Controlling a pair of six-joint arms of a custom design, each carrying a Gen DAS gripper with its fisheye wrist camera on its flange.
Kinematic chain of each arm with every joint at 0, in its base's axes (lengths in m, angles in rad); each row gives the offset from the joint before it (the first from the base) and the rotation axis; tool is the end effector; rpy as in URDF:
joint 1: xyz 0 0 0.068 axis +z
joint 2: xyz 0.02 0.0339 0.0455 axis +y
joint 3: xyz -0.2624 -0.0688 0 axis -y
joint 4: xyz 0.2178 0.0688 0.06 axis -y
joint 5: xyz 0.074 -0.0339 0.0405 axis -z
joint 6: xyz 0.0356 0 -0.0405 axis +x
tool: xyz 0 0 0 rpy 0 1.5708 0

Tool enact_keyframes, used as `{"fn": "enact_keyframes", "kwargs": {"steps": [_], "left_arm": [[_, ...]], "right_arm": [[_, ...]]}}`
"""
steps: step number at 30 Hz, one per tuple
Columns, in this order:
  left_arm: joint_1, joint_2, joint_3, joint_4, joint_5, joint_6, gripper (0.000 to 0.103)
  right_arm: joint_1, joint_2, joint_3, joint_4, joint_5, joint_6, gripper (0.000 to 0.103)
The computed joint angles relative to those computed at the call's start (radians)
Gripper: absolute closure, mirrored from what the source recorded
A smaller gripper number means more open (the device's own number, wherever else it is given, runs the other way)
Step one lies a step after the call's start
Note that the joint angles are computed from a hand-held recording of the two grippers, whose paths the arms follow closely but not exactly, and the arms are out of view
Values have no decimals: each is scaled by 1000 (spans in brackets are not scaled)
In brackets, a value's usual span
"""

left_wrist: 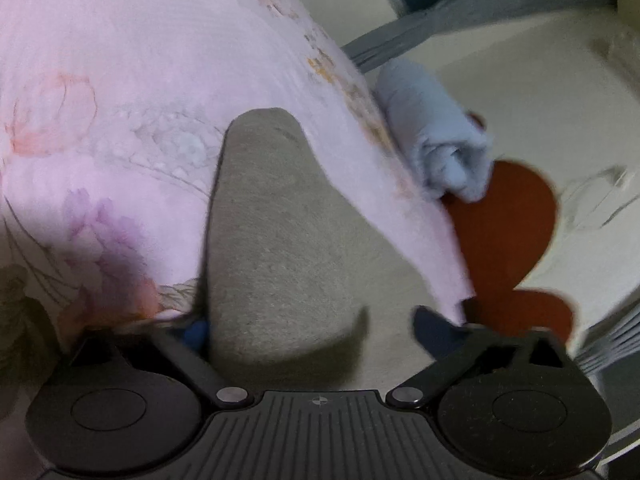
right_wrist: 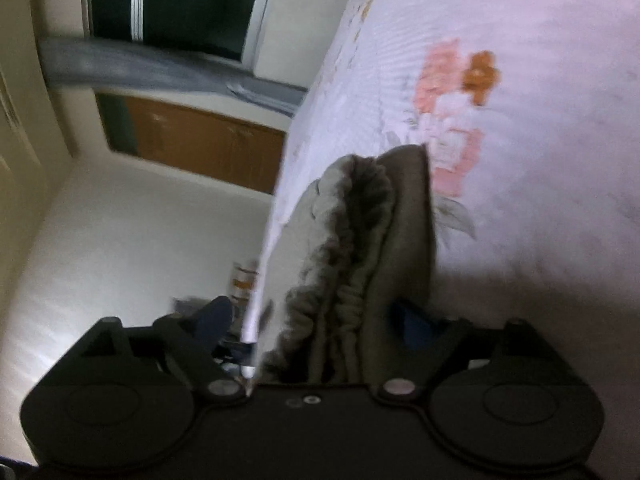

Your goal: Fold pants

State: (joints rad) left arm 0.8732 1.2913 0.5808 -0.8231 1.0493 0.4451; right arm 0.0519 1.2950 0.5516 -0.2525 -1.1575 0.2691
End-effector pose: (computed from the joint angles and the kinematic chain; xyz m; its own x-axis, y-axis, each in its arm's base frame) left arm 0.1234 0.0992 0.1775 -0.7349 -0.5428 -0.4066 -0.0495 0.6409 -0.7660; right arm 0.1955 0.0428 0.1886 -0.9457 0.0578 -0.3198 -0.2767 0.3733 0.8855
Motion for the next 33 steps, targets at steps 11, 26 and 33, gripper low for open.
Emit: {"fn": "enact_keyframes", "kwargs": {"steps": [11, 26, 33], "left_arm": [[70, 74, 51, -113, -23, 125, 40], [53, -14, -2, -59, -31, 102, 67], [153, -57, 102, -298, 80, 289, 78]], "right_arm": [[-88, -199, 47, -276, 209, -58, 23], [219, -31, 128, -114, 294, 19, 60], [311, -59, 286, -198, 375, 5, 63]]}}
